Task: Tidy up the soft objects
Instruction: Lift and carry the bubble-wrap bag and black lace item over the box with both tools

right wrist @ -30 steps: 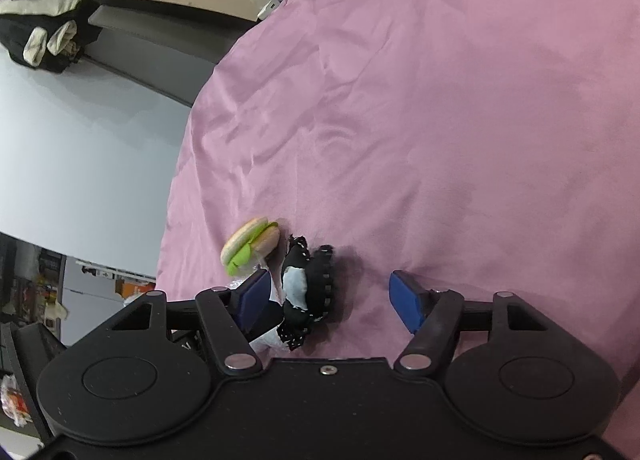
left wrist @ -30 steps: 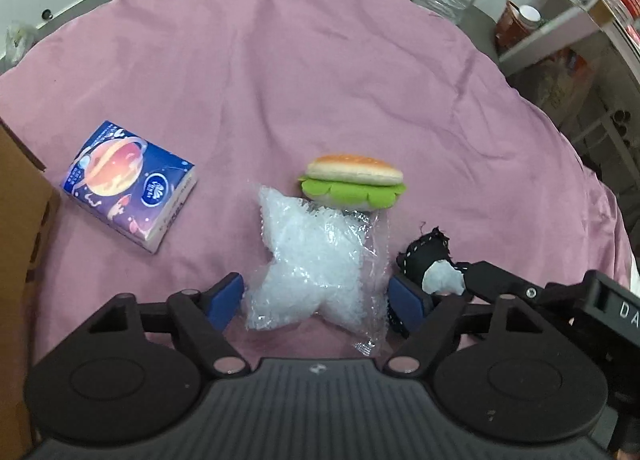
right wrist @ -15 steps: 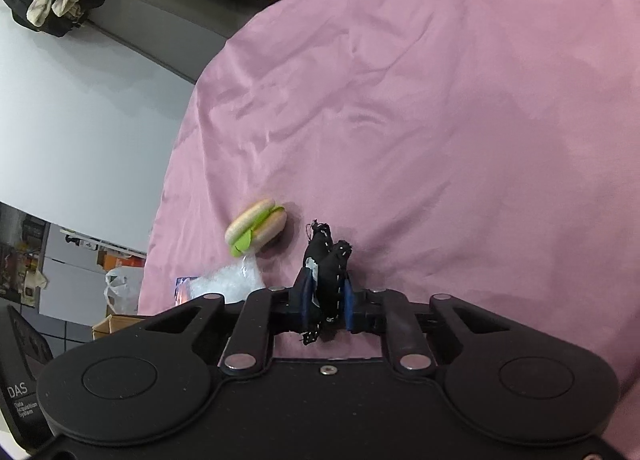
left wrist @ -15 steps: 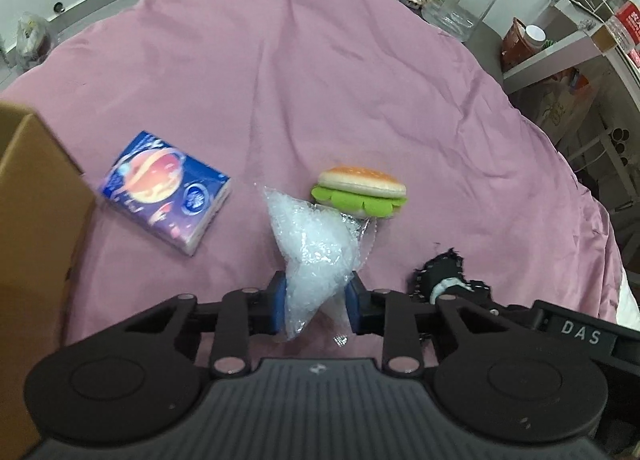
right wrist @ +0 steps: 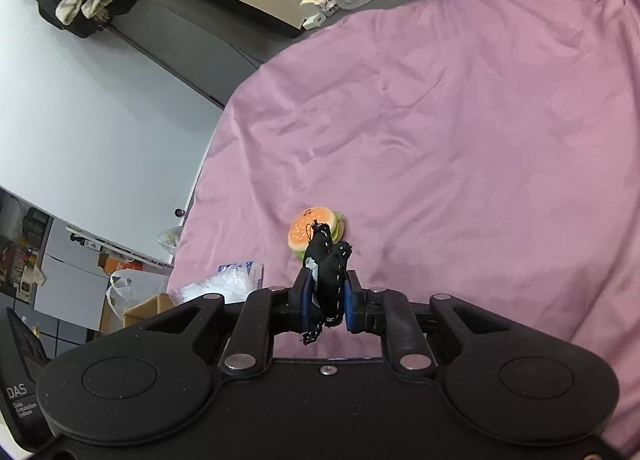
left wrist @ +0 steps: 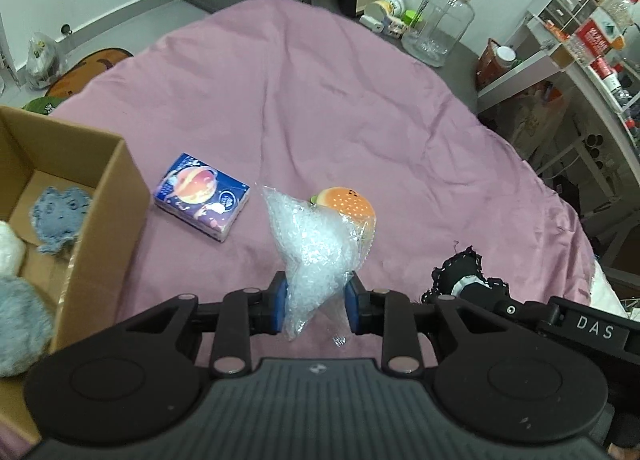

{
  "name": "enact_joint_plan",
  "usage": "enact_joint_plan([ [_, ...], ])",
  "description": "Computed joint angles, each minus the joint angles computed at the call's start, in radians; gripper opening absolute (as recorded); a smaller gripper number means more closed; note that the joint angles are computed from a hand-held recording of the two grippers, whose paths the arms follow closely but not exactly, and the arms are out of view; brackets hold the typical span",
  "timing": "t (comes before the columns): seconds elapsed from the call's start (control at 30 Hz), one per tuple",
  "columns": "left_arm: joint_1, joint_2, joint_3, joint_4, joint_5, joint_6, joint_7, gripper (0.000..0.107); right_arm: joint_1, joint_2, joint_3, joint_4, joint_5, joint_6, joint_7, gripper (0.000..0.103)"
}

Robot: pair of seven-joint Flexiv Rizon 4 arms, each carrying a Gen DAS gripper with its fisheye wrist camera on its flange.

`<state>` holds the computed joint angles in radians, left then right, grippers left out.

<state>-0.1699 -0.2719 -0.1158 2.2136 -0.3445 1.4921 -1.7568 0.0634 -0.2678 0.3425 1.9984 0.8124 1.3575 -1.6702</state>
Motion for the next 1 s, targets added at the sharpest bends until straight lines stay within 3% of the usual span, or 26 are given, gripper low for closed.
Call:
enact_joint_plan([
  [0.27,-0.016,0.122,0.024,0.084,0.010,-0.007,0.000,0.028,0.078,0.119,-0.024,0.103,-0.076,0.066,0.102,0.016],
  [0.6,-0.048,0.260,0.034,0.202,-0.160,0.007,0.172,0.028,0.186,0.233,-0.059,0.242,-0.210,0.166,0.282,0.016],
  [0.87,-0.109,0.351,0.094,0.262,-0.226,0.004,0.260,0.028,0.258,0.307,-0.078,0.372,-0.431,0.256,0.522,0.017],
  [1.0,-0.131,0.391,0.123,0.292,-0.249,-0.001,0.294,0.028,0.241,0.330,-0.063,0.440,-0.634,0.312,0.707,0.017],
])
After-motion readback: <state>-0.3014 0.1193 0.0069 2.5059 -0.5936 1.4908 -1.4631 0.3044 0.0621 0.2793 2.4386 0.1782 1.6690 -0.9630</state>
